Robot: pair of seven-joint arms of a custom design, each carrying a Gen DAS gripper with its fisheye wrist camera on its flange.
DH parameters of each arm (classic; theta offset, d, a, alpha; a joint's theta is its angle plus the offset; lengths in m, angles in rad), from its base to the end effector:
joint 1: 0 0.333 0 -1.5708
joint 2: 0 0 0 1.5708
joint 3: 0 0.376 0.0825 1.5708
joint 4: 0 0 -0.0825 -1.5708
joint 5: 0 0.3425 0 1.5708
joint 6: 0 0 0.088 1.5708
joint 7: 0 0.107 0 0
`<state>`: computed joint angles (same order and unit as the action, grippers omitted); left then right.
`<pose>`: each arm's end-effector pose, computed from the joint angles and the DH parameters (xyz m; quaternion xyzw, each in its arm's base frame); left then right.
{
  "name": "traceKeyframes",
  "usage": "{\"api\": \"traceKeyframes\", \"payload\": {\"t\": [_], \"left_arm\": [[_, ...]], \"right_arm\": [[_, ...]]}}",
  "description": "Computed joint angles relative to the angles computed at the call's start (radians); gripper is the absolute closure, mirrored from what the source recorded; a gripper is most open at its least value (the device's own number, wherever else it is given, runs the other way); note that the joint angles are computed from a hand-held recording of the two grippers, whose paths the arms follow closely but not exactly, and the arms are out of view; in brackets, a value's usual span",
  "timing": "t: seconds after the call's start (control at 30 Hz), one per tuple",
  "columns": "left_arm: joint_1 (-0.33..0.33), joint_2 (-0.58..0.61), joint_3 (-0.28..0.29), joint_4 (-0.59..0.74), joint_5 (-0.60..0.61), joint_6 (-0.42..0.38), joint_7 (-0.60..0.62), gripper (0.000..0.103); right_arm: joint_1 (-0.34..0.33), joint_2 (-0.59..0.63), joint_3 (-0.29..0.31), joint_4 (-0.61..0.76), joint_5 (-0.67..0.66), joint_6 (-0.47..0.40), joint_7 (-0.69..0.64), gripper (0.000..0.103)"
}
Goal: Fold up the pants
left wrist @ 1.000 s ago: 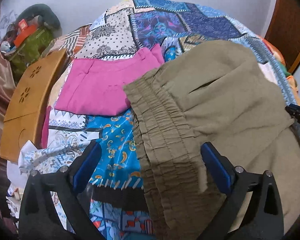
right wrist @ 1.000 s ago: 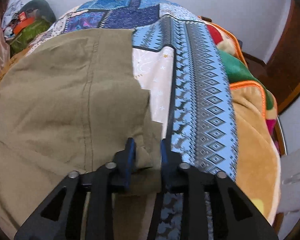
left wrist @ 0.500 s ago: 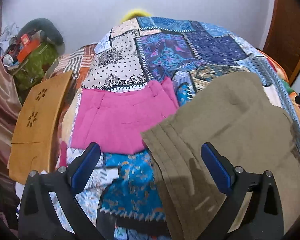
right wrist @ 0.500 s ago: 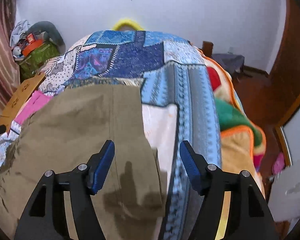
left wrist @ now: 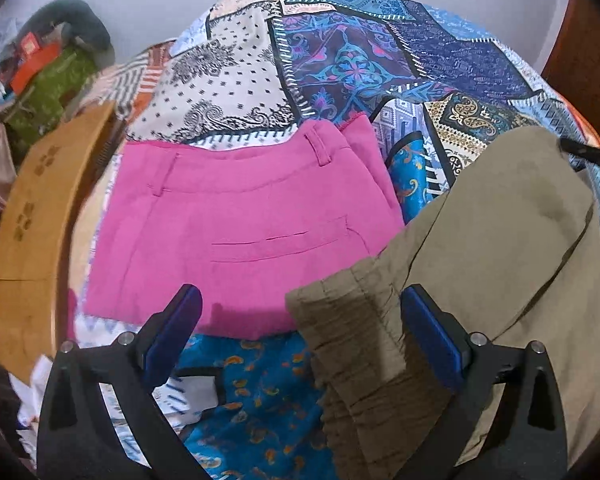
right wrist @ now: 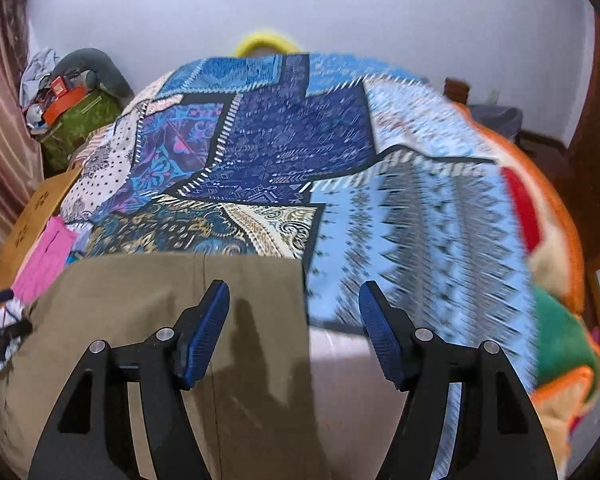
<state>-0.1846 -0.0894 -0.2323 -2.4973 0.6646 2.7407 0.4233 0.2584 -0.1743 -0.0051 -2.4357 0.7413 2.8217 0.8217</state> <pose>0.4022 -0.2065 0.4362 -0.7370 0.6320 -0.1519 0.1851 0.4496 0.0815 0.5090 -0.7759 0.5382 -0.1163 0.3079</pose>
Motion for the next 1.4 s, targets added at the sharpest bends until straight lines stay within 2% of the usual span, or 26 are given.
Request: {"api": "traceKeyframes", "payload": {"t": [0.07,0.1,0.13,0.17,0.2,0.23,0.3,0.33,0.37,0.47,0.53,0.7,0.87,1.07,1.4], "left_arm": [[0.002,0.005,0.004,-0.009,-0.001,0.027,0.004,0.001],[0.004,0.007,0.005,-0.015,0.003,0.041,0.000,0.003],[0.006,0.008,0.009,-0.025,0.003,0.071,-0.004,0.005],[0.006,0.007,0.012,-0.035,-0.012,0.094,0.003,0.011],[0.006,0.005,0.017,-0.048,-0.038,0.130,0.016,0.020],[0.009,0.003,0.018,-0.057,-0.045,0.154,0.016,0.024],[0.024,-0.002,-0.001,-0.053,0.011,0.157,-0.036,0.035],[0.028,-0.005,-0.017,-0.043,0.059,0.137,-0.071,0.038],[0.025,-0.006,-0.021,-0.036,0.073,0.126,-0.079,0.046],[0.004,-0.015,-0.035,-0.001,0.089,0.037,-0.086,0.052],[-0.009,-0.035,-0.030,0.007,0.064,0.006,-0.064,0.054],[-0.014,-0.125,-0.024,0.004,0.005,-0.024,-0.029,0.058],[-0.021,-0.229,-0.067,0.034,-0.008,-0.117,-0.016,0.058],[-0.056,-0.353,-0.115,0.048,-0.034,-0.192,0.002,0.058],[-0.141,-0.494,-0.251,0.056,-0.031,-0.380,-0.031,0.058]], "right_arm": [[0.000,0.039,0.004,0.022,-0.002,-0.017,0.017,0.047],[0.002,0.051,0.011,0.023,-0.002,-0.009,0.019,0.047],[0.015,0.051,0.016,0.009,0.035,0.038,-0.016,0.053],[0.028,0.047,0.016,0.002,0.068,0.057,-0.056,0.058],[0.034,0.043,0.014,0.001,0.085,0.055,-0.081,0.073],[0.038,0.036,0.015,-0.006,0.095,0.059,-0.092,0.083],[0.021,0.026,0.041,-0.032,0.004,0.108,-0.033,0.089],[0.019,0.019,0.046,-0.042,-0.031,0.123,-0.021,0.090],[0.010,0.013,0.055,-0.052,-0.075,0.138,0.011,0.091],[-0.007,-0.017,0.064,-0.073,-0.170,0.156,0.100,0.092],[-0.008,-0.048,0.062,-0.092,-0.215,0.186,0.136,0.092],[-0.017,-0.120,0.059,-0.089,-0.303,0.188,0.202,0.093],[-0.004,-0.213,0.045,-0.081,-0.331,0.158,0.234,0.093],[0.005,-0.371,0.007,-0.092,-0.339,0.072,0.255,0.093],[-0.014,-0.670,-0.054,-0.171,-0.308,-0.122,0.220,0.093]]}}
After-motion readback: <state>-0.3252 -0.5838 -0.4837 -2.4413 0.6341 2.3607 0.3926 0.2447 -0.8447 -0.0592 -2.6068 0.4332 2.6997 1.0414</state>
